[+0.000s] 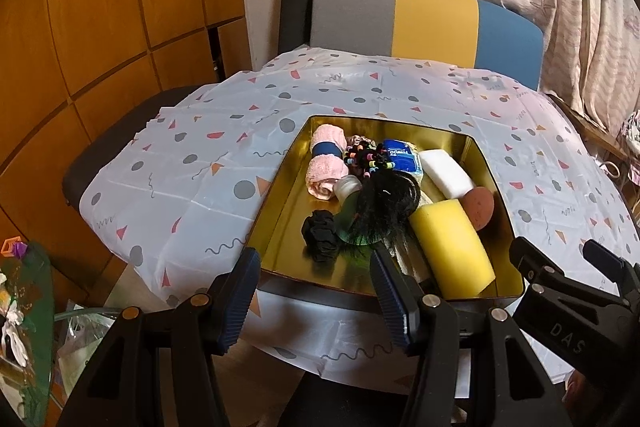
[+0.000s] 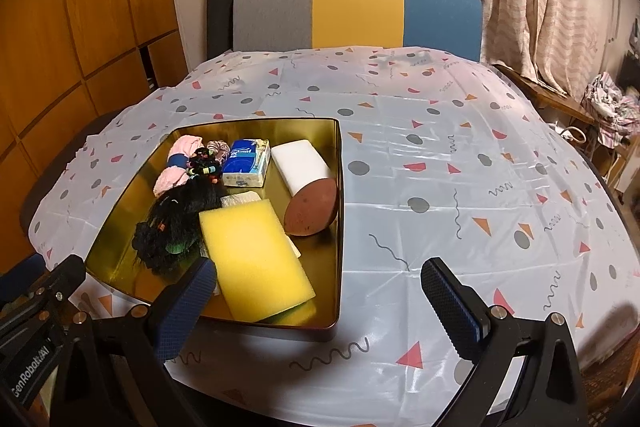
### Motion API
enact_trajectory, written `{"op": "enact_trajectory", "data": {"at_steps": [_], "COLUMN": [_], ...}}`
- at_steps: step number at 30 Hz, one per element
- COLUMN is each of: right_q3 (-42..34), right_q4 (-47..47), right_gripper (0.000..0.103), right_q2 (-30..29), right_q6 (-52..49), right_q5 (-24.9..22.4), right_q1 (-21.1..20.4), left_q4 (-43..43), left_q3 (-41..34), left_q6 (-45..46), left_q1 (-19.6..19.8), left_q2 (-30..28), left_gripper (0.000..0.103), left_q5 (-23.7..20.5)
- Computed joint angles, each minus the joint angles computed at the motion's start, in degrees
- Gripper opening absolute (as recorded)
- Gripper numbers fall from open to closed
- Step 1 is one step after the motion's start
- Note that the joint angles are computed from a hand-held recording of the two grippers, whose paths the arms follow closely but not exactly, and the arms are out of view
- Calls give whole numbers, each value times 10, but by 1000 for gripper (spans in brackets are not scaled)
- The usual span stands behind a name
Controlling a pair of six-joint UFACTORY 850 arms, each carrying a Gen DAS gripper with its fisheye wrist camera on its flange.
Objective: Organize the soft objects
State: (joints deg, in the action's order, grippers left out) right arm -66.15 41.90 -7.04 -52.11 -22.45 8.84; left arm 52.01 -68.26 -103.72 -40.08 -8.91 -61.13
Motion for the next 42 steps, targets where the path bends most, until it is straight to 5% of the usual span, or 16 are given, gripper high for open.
{"op": "enact_trajectory", "data": {"at_steps": [42], "right_q3": [0], "right_q4": [-5], "right_gripper": [103], "right_q2": [0], "right_q6": [-2], "right_q5": [-14], "right_q1": [2], "left_q4": [-4], "left_q3": [1], "left_q6": [8], "left_q1": [4], "left_q2": [-2], "left_gripper": [58], "left_q5": [0]}}
